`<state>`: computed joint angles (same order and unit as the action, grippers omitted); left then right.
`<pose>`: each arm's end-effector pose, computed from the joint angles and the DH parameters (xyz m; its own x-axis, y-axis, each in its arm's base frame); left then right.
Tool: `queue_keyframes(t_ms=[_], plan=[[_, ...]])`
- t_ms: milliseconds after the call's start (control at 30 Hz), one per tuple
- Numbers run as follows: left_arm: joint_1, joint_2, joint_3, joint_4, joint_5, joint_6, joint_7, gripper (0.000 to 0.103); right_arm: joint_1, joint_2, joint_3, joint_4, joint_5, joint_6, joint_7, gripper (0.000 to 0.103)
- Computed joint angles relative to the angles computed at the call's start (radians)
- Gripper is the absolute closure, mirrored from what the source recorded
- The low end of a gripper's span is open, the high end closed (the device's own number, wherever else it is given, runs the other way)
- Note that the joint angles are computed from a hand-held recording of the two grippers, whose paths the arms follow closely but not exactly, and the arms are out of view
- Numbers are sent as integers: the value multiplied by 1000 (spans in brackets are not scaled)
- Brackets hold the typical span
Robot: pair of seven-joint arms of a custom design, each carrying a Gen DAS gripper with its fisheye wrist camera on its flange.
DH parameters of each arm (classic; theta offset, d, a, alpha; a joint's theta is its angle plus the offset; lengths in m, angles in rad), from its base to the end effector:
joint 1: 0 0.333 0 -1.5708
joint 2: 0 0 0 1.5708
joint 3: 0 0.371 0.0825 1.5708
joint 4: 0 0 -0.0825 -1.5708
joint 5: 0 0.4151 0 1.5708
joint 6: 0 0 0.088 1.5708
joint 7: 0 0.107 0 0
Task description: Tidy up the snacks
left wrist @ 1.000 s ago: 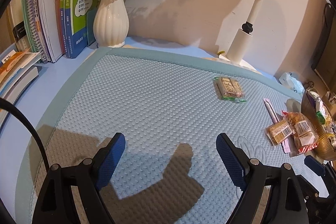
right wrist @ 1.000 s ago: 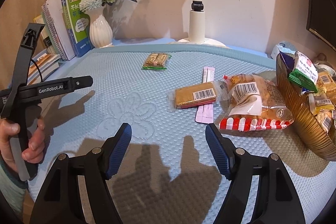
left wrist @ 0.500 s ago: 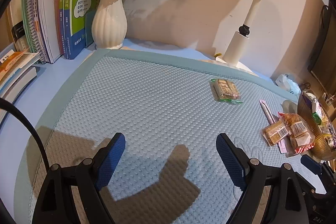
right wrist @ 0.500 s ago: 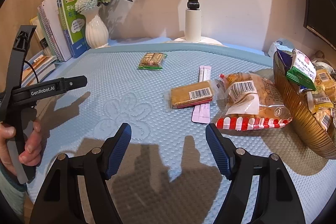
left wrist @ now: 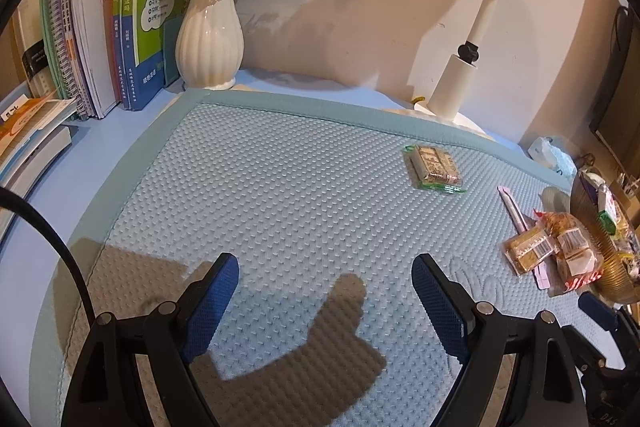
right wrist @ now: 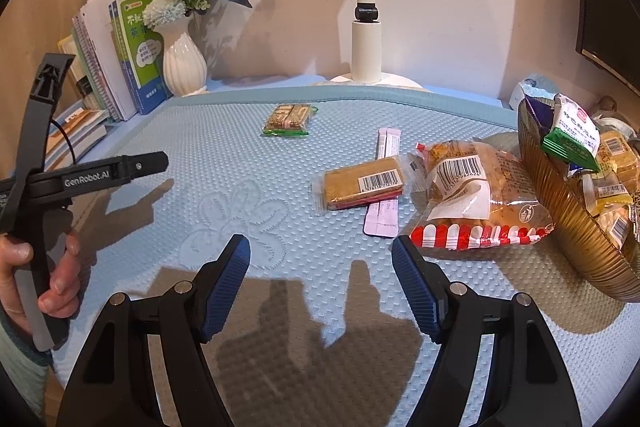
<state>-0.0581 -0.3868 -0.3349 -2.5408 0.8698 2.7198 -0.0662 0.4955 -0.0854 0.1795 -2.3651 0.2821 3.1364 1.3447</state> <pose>0.4083 -0.2082 0.4805 0.4034 -0.8905 0.2105 -0.5817 -0.4272 -0.6922 0.4478 0.3300 0.4955 0.5959 -0.8025 -0.0280 -0.5393 -0.3741 -0.7545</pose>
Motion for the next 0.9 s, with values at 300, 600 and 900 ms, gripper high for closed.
queue_keyframes(t_ms=[300,600,900], plan=[[-49,24,55,62,-125,-25,195,16,-7,2,2,6,-13,-16,31,30],[-92,176,91,226,-289,10,522,16,51,-3,-56,13,147,-29,-56,30],[-107,388,118,426,-314,9,609,17,1,-6,-46,65,252,-130,-84,30]])
